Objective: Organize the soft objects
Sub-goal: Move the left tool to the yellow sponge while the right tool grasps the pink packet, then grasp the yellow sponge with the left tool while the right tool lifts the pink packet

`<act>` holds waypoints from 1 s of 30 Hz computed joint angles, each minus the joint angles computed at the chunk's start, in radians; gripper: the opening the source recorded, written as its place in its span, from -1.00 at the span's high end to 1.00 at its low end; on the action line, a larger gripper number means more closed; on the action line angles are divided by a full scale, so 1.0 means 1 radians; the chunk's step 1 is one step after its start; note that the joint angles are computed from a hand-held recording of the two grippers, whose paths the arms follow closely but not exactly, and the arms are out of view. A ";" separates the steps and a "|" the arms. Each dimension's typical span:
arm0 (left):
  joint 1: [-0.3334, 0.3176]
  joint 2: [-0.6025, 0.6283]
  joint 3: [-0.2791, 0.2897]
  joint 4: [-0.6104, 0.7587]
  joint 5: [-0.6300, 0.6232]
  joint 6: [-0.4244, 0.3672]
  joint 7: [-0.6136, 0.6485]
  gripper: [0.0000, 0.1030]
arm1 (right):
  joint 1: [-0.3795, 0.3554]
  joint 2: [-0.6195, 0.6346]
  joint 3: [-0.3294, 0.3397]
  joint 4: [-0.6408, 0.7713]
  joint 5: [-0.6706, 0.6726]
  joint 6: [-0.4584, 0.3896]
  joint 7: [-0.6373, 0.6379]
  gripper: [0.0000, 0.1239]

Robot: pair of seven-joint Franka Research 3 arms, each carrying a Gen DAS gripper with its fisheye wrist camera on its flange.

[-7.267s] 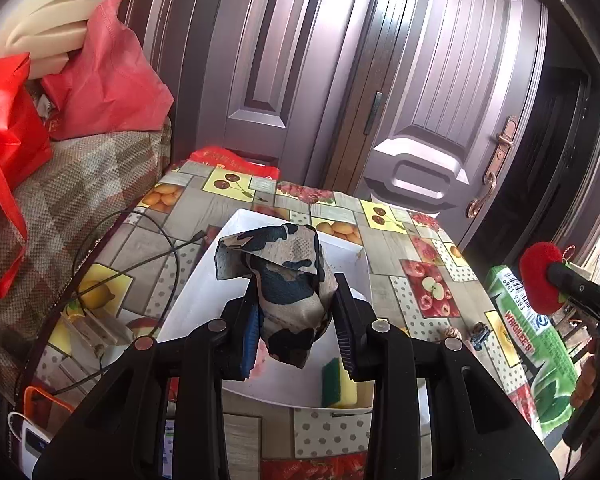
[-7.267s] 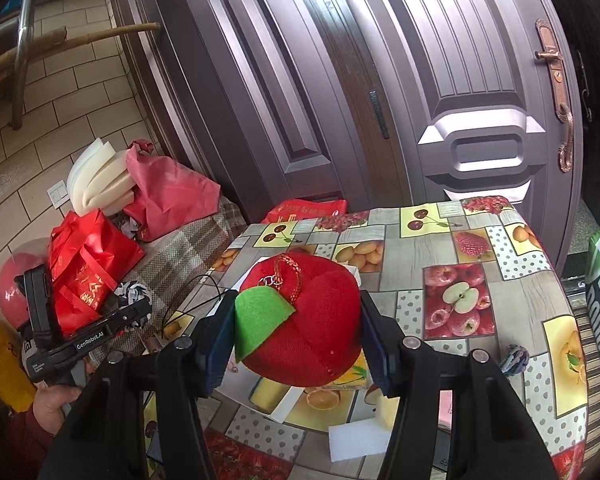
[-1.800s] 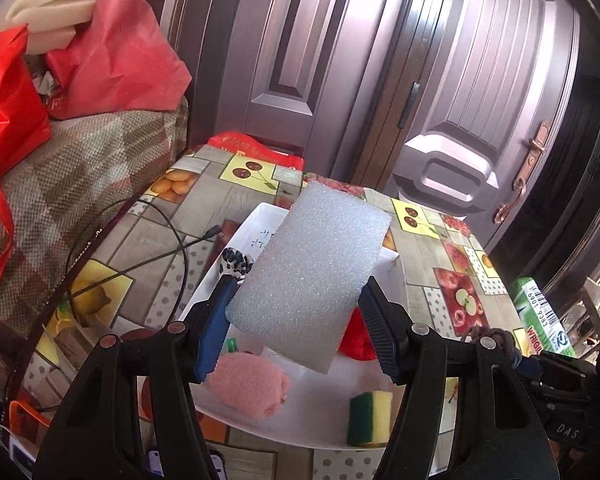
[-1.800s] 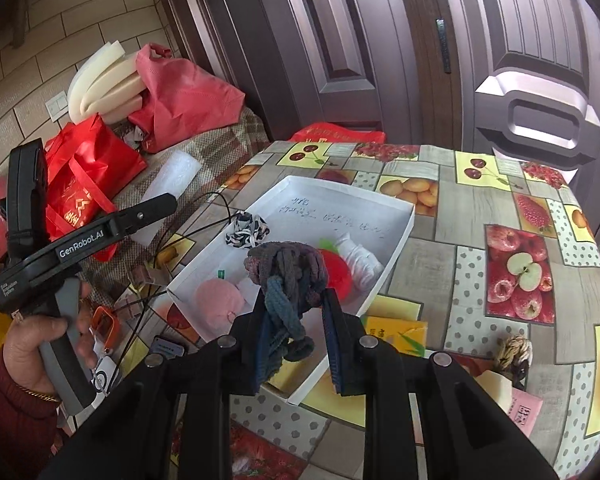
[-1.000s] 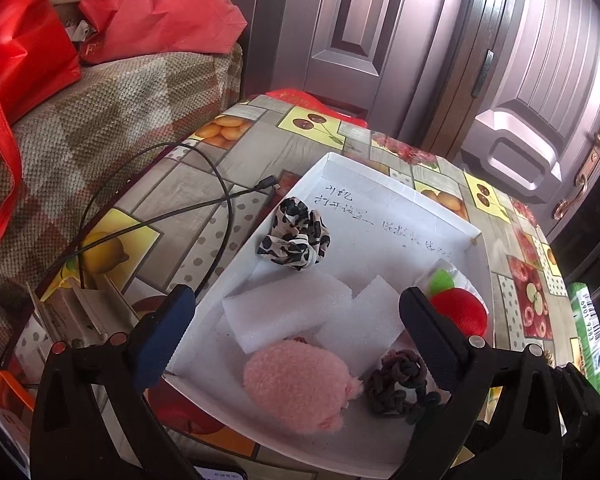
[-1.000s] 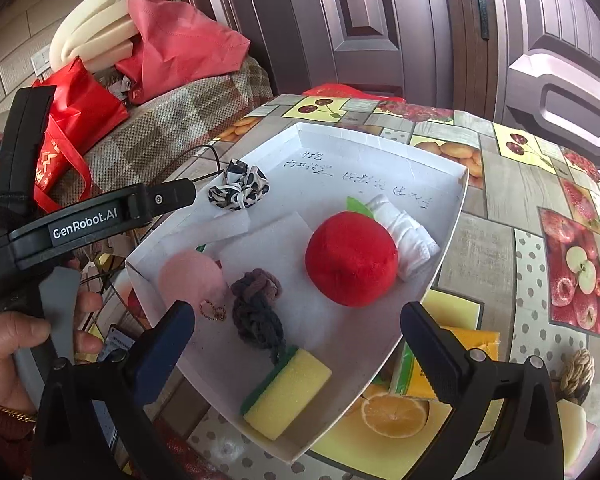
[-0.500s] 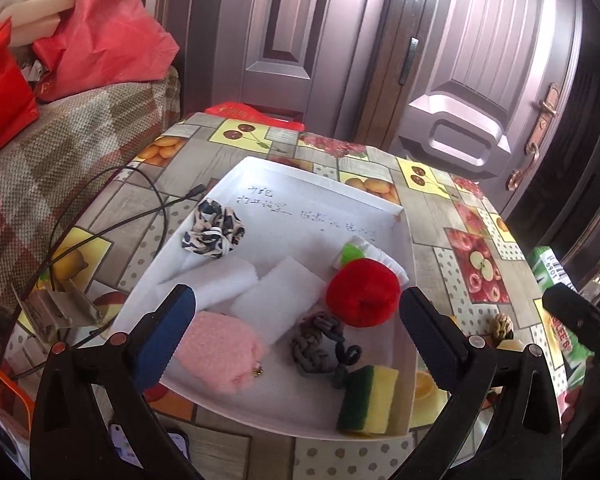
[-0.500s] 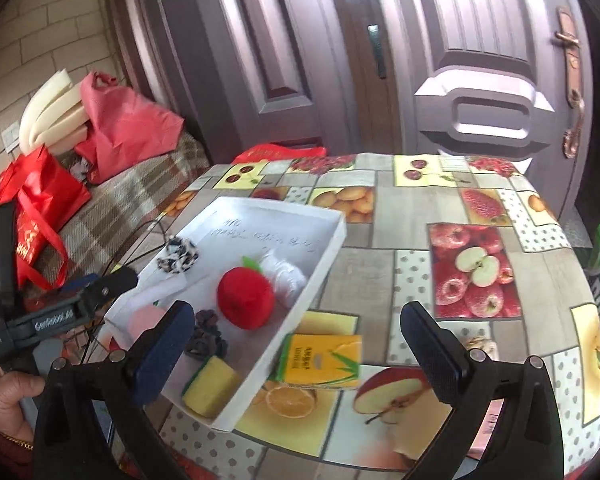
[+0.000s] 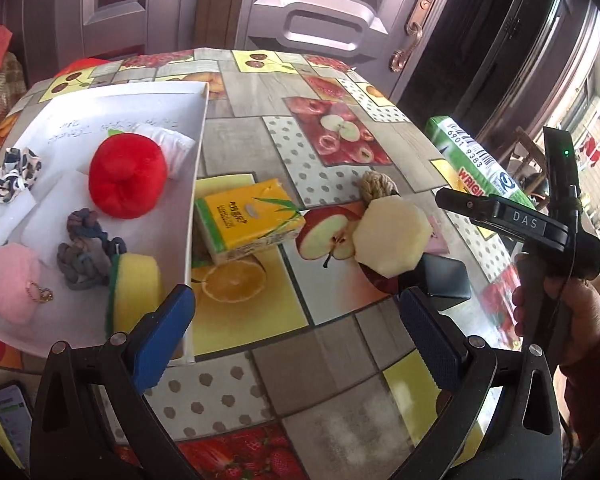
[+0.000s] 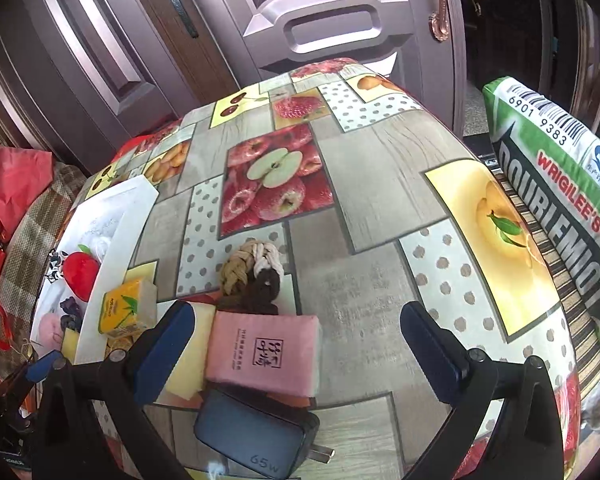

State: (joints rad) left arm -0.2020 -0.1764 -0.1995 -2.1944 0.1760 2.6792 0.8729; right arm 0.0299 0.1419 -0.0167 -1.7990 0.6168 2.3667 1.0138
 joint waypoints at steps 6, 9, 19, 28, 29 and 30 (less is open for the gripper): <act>-0.013 0.048 -0.001 0.042 -0.013 -0.013 0.062 -0.99 | -0.009 0.022 0.001 0.017 -0.030 -0.072 -0.042 -0.66; -0.013 0.077 -0.003 0.063 -0.014 -0.028 0.084 -0.99 | 0.009 0.022 0.011 0.010 -0.062 -0.082 -0.066 -0.66; -0.006 0.149 -0.007 0.114 0.005 -0.021 0.121 -0.99 | 0.066 0.027 0.021 -0.001 -0.174 -0.035 -0.062 -0.22; 0.006 0.155 -0.004 0.109 0.052 0.012 0.067 -0.95 | 0.010 0.013 0.006 0.009 -0.005 -0.032 -0.053 -0.19; 0.006 0.161 -0.003 0.114 0.046 0.013 0.071 -0.95 | 0.000 0.013 0.002 0.014 0.022 -0.032 -0.047 -0.19; 0.006 0.169 -0.003 0.123 0.040 0.006 0.077 -0.95 | -0.009 0.014 -0.001 0.020 0.043 -0.037 -0.037 -0.19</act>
State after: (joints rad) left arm -0.1955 -0.0076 -0.2030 -2.0712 0.2155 2.6852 0.9498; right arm 0.0213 0.1554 -0.0178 -1.7786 0.6597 2.3298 0.9768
